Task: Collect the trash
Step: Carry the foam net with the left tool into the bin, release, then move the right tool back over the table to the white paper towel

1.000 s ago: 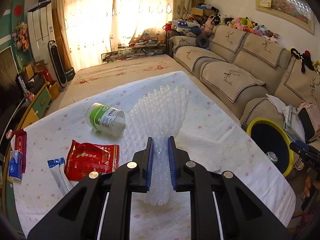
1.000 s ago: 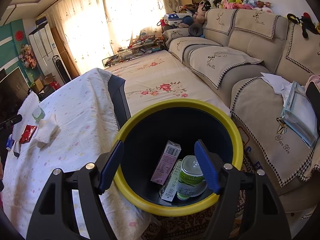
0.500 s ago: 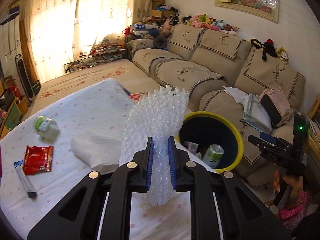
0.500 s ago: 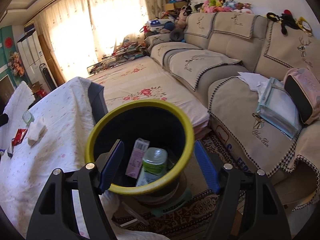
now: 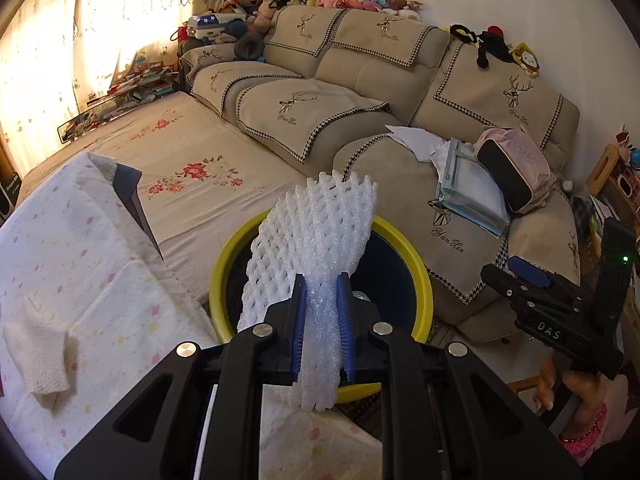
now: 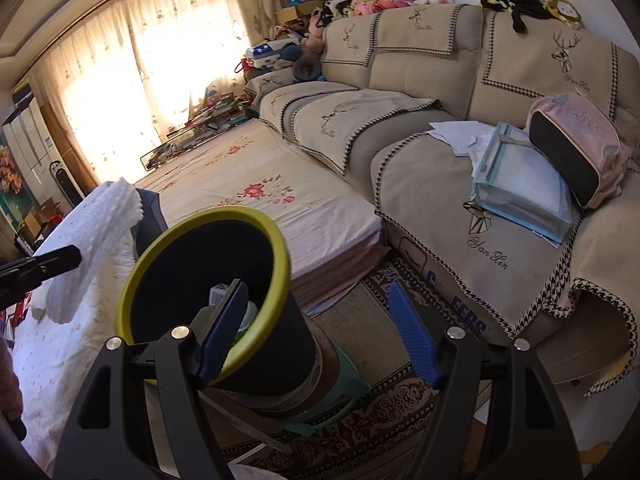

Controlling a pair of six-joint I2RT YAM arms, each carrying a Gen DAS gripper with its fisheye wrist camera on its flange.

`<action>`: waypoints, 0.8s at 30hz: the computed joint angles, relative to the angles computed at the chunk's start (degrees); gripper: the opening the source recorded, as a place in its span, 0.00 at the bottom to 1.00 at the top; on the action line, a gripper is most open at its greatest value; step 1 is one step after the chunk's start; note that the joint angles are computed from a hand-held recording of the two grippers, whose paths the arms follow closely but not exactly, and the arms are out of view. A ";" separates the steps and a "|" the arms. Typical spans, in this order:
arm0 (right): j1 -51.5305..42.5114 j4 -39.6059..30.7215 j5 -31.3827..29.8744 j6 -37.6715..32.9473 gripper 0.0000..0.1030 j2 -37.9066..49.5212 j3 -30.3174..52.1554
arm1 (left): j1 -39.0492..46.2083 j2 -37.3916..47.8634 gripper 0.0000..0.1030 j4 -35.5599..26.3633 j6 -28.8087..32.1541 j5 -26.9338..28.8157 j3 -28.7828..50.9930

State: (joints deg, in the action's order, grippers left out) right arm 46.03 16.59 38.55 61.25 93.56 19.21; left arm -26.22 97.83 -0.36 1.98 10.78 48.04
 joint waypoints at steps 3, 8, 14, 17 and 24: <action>-1.91 2.95 -1.25 -0.59 0.67 0.10 -2.14 | -0.96 5.25 0.19 -0.61 -1.04 -0.31 4.30; -4.71 8.56 -4.03 -2.05 0.67 2.95 -3.90 | -2.40 11.74 0.33 -0.65 -2.09 -3.03 9.30; -5.76 10.79 -5.64 -2.30 0.67 5.93 -3.30 | -2.26 13.28 0.46 0.42 -2.00 -3.16 10.12; -5.71 10.86 -5.97 -2.24 0.67 6.42 -2.85 | -0.82 9.17 0.48 2.45 -1.00 -2.79 5.80; -3.08 8.12 -6.02 -3.09 0.67 8.29 1.40 | 5.83 -9.09 0.58 6.38 -2.07 -0.15 -10.47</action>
State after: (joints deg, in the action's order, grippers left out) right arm 42.95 24.71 32.52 58.16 101.85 20.60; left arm -20.39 88.74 6.02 -0.09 10.63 37.57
